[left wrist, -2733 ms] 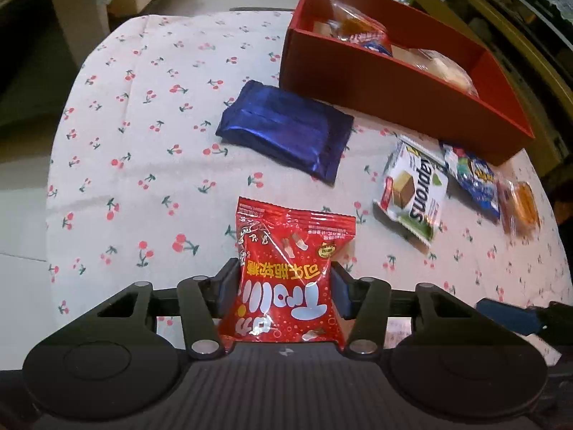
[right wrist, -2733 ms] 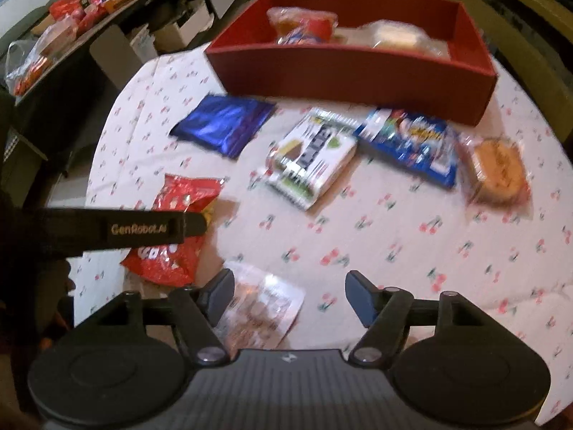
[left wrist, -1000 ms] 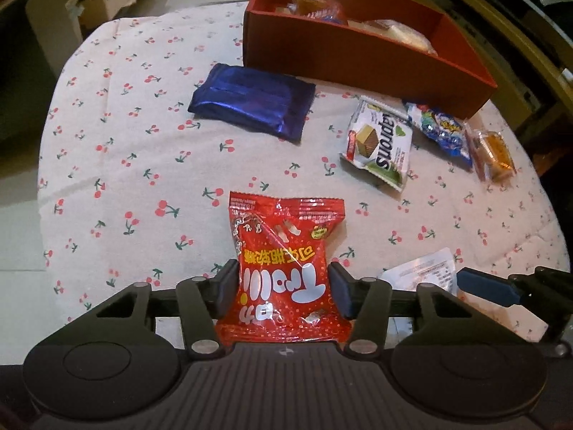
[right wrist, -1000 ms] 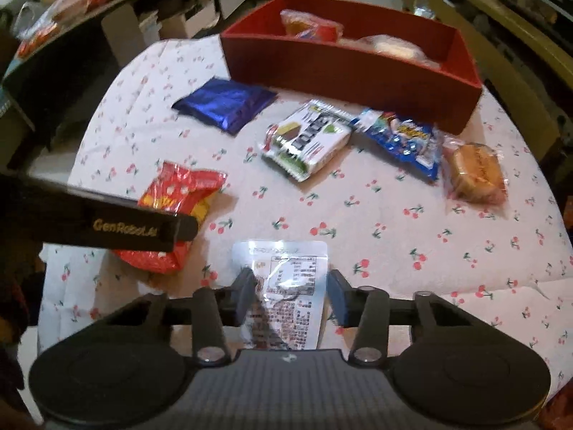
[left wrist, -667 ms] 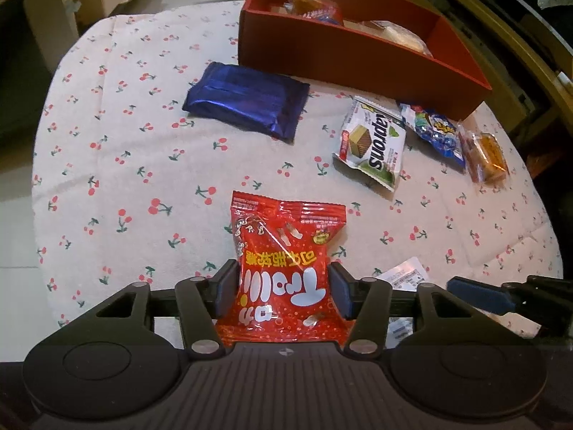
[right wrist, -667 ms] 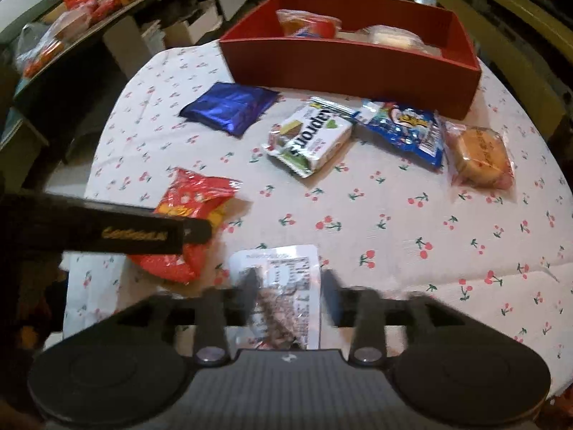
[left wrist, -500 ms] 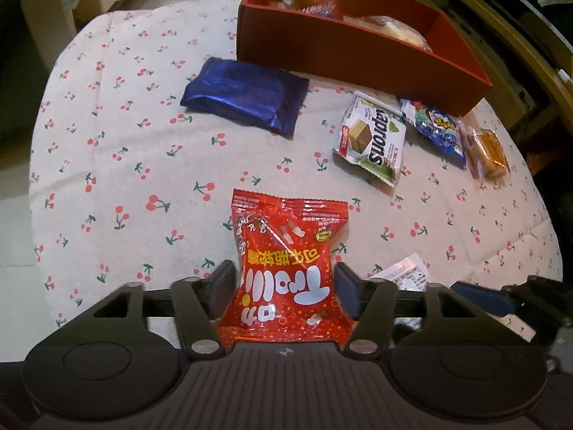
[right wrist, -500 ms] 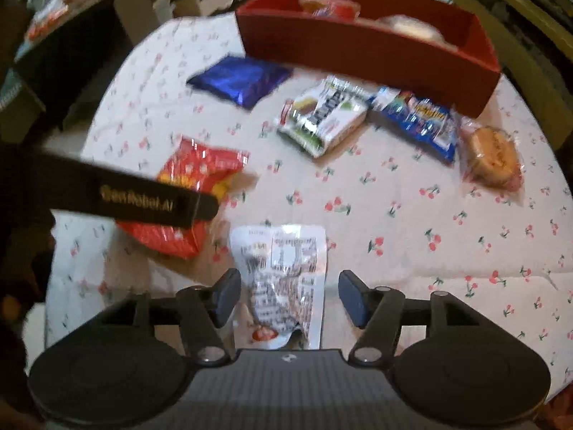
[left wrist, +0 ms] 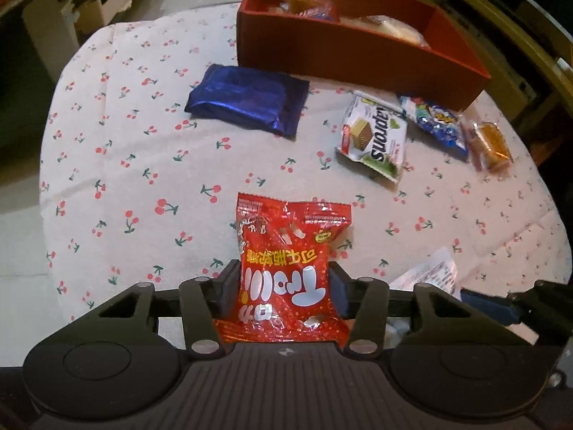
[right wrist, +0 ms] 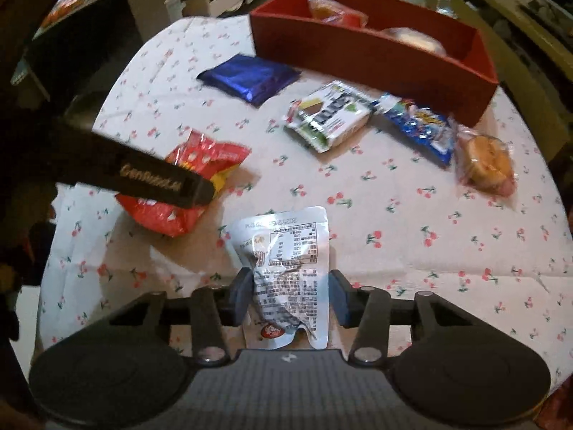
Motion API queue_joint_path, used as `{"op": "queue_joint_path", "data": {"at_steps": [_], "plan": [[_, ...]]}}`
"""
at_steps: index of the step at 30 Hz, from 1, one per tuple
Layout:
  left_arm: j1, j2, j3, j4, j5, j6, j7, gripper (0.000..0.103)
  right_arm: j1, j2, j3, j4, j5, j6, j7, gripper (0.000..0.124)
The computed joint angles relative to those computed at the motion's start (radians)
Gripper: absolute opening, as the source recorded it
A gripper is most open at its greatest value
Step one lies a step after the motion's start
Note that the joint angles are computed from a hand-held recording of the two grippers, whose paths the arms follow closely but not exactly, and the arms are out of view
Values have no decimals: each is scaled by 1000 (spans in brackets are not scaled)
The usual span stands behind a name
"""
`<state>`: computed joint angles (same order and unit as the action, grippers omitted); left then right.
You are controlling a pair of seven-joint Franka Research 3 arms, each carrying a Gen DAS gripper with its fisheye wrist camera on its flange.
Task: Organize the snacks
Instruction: 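Carry red candy bag and white packet over the red box with both tools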
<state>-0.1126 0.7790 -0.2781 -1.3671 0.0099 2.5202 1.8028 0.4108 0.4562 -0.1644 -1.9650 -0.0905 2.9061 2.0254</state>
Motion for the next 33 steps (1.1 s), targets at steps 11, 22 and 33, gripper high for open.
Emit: {"op": "queue_joint_path", "data": {"at_steps": [11,22,33], "plan": [[25,7,-30,20,-54,-10,22,57,11,-25,-39,-37,29,93,46,64],[-7,40,-12,65,-39,-66,35,75,-29,-20,-9,-35,110,124,-3,64],[-11,3,-17,-11,19,9,34,57,14,-34,-60,-57,127,151,14,64]]}}
